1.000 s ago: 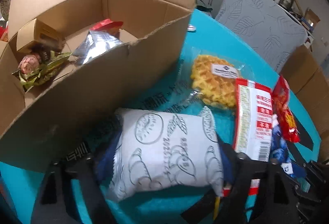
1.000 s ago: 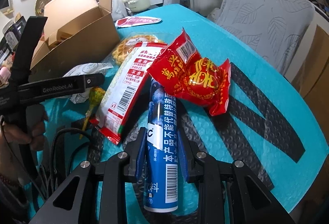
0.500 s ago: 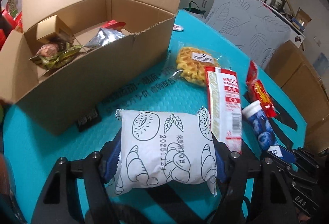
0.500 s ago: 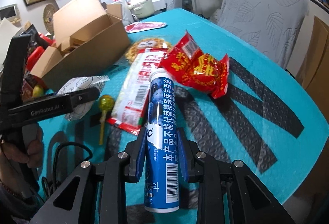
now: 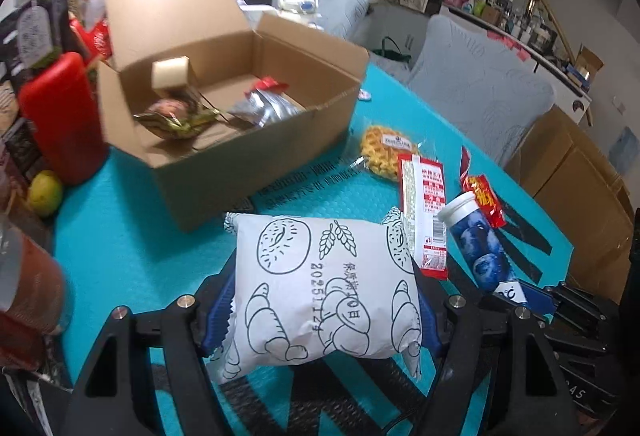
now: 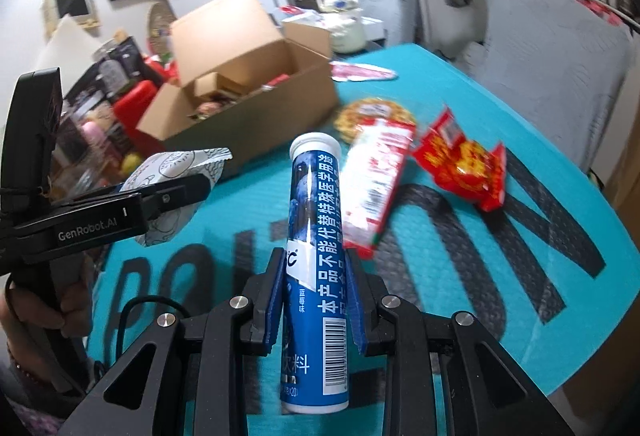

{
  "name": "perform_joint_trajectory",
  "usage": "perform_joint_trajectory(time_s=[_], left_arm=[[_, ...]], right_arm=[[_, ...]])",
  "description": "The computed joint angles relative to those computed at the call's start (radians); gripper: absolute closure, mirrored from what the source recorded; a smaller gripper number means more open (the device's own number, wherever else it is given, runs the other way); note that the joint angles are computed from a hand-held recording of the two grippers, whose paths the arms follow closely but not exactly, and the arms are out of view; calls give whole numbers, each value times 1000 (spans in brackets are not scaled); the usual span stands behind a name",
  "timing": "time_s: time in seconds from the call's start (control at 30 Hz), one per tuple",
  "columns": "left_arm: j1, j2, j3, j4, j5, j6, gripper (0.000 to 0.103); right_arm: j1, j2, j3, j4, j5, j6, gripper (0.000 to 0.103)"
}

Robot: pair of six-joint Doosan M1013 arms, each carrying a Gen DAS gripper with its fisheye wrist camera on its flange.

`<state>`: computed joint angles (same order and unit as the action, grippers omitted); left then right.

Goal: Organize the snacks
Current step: 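Lift the white bag and blue tube and carry them over the cardboard box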

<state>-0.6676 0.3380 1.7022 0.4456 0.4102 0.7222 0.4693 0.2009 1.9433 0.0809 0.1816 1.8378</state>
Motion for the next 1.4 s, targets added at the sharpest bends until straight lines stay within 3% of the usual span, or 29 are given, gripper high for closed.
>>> perform_joint_trajectory(time_s=[0.33, 0.53, 0.7, 0.93, 1.4], left_arm=[[-7, -77, 47, 287, -13, -265, 31], [2, -84, 32, 392, -16, -358, 31], [14, -80, 12, 435, -24, -398, 31], [37, -59, -36, 513, -40, -463, 31], [100, 30, -167, 626, -42, -576, 31]], right_arm=[[17, -8, -37, 357, -41, -438, 75], [7, 2, -77, 672, -31, -792, 75], [-7, 20, -123, 817, -1, -970, 75], [-25, 52, -196, 910, 19, -1097, 75], [-48, 165, -378, 911, 45, -1134, 75]])
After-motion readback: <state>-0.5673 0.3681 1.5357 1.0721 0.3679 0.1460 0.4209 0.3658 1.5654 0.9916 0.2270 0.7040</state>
